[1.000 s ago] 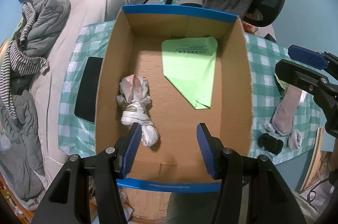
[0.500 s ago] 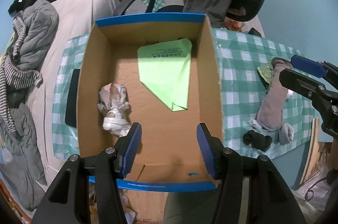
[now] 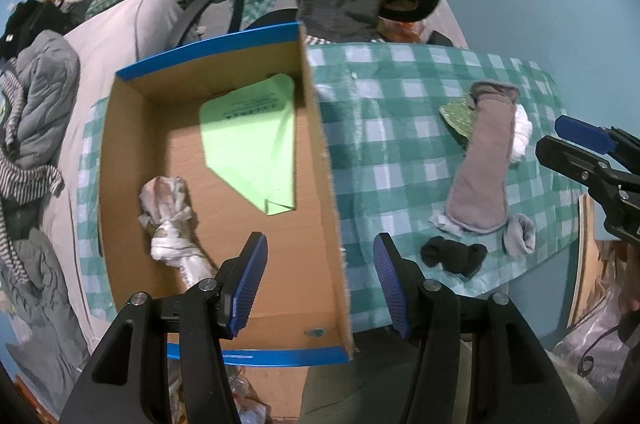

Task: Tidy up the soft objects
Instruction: 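Withdraw both tools from the box back over the table, then reach the right tool to the grey sock and close on it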

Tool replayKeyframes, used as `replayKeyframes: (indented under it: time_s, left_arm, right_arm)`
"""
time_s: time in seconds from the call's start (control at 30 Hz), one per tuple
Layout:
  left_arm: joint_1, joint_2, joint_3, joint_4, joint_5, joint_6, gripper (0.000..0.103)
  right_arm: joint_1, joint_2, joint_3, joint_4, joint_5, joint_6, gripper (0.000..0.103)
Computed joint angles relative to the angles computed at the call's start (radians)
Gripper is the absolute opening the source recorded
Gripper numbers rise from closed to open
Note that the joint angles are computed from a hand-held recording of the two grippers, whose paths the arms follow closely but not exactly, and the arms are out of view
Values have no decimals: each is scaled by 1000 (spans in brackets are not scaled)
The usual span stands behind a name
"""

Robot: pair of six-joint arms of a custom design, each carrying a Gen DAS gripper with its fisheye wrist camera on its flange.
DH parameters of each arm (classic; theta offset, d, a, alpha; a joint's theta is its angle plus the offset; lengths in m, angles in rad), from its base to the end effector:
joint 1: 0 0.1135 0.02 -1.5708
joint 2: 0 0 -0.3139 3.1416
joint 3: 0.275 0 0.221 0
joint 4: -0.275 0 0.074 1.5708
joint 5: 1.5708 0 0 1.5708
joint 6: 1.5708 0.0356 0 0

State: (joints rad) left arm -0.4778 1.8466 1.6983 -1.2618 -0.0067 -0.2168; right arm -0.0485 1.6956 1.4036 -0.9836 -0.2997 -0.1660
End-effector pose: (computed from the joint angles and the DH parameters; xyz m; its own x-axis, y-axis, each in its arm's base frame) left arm 0.3040 -0.1572 0.3353 -0.9547 0.2522 -0.1577 0.2596 0.9653 -0.0280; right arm 0.3116 -0.0046 0.3179 -0.9360 -0.1126 -0.3336 -0.1968 0.9530 0.2305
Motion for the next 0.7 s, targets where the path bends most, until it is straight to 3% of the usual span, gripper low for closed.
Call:
replayKeyframes:
  time_s: [0.7]
  left_arm:
    - [-171,128,89,-12,46,-13,60]
  right_arm:
    - [-320,-64,-178,-4,8,-116,63]
